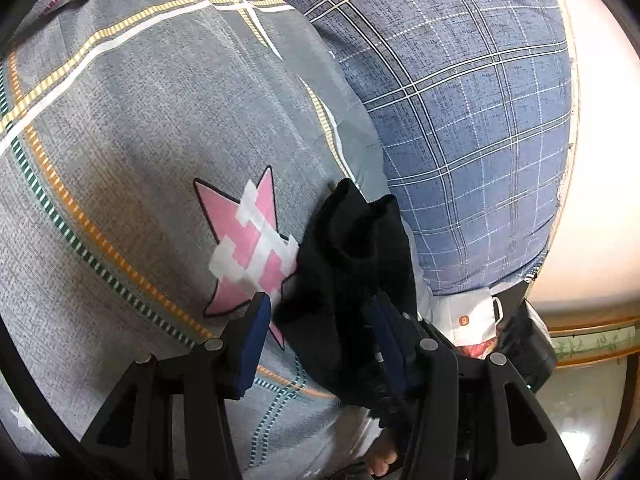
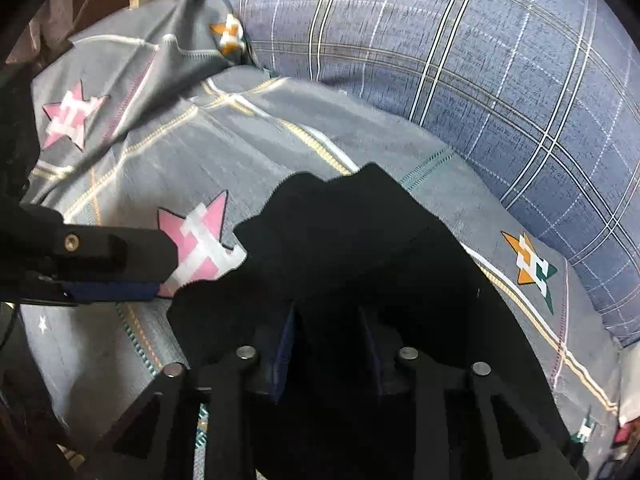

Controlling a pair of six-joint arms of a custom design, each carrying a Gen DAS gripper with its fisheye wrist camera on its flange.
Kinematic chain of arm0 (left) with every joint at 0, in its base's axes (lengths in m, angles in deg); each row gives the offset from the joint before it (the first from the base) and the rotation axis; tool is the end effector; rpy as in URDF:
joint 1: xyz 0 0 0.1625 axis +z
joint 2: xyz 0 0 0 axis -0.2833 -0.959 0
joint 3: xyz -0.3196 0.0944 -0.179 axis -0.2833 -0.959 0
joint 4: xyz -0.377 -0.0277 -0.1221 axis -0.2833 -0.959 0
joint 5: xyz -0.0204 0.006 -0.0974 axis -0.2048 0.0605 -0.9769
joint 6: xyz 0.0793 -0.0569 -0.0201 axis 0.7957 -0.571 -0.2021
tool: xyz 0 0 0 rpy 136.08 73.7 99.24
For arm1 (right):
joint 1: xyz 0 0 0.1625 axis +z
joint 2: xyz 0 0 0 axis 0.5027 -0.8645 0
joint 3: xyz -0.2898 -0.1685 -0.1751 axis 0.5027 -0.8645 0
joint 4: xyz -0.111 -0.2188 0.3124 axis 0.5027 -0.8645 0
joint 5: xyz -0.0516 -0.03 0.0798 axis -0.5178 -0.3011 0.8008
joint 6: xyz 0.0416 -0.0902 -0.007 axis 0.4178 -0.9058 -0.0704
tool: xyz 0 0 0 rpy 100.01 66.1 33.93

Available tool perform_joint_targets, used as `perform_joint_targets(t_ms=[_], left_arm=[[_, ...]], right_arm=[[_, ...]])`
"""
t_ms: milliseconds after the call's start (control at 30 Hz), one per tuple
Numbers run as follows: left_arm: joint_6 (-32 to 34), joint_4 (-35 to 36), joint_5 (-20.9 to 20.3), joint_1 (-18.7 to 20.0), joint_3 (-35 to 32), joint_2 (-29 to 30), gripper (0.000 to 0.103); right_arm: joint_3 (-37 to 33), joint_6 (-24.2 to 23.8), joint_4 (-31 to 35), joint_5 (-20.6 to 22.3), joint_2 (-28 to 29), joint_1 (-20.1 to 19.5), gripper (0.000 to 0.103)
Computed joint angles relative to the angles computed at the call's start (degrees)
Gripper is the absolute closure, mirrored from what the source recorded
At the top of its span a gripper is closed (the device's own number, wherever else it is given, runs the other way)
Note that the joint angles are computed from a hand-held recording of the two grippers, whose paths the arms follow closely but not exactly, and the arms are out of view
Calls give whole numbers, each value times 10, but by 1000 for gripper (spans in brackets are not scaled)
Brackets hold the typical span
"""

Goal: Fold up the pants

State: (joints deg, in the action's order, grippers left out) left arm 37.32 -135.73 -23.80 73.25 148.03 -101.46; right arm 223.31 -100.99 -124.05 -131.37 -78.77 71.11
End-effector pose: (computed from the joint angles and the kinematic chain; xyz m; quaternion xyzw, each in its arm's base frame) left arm -0.1044 -0.3872 0.1064 0.0301 -0.9936 0.0567 0.0932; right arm 0.1305 -0.3516 0.0812 0.1563 -0.8697 0.2122 0.4173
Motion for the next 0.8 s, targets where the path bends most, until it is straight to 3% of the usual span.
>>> perform_joint_targets(t_ms=[100, 267, 333, 500, 600, 700, 800], left_arm=[[0, -18, -24, 6, 3, 1, 50], [-14, -67, -41, 19, 17, -7, 50], [-17, -70, -19, 15, 23, -17, 47], [-4, -55, -18, 10, 15, -3, 41], [13, -28, -11, -1, 6, 11, 32], [26, 9, 5, -17, -9, 34, 32], [32, 5, 17, -25, -6, 34, 32]], right_arm=[[41, 34, -17, 29, -64, 24, 93], [83, 77, 12, 32, -130, 78, 93], [96, 86, 19, 53, -128, 72, 93], [94, 87, -37, 91, -29, 23, 93], [100, 91, -68, 97, -1, 19, 93], [114, 89, -88, 126, -3, -3, 89], [140, 90, -82, 179, -44, -28, 85]])
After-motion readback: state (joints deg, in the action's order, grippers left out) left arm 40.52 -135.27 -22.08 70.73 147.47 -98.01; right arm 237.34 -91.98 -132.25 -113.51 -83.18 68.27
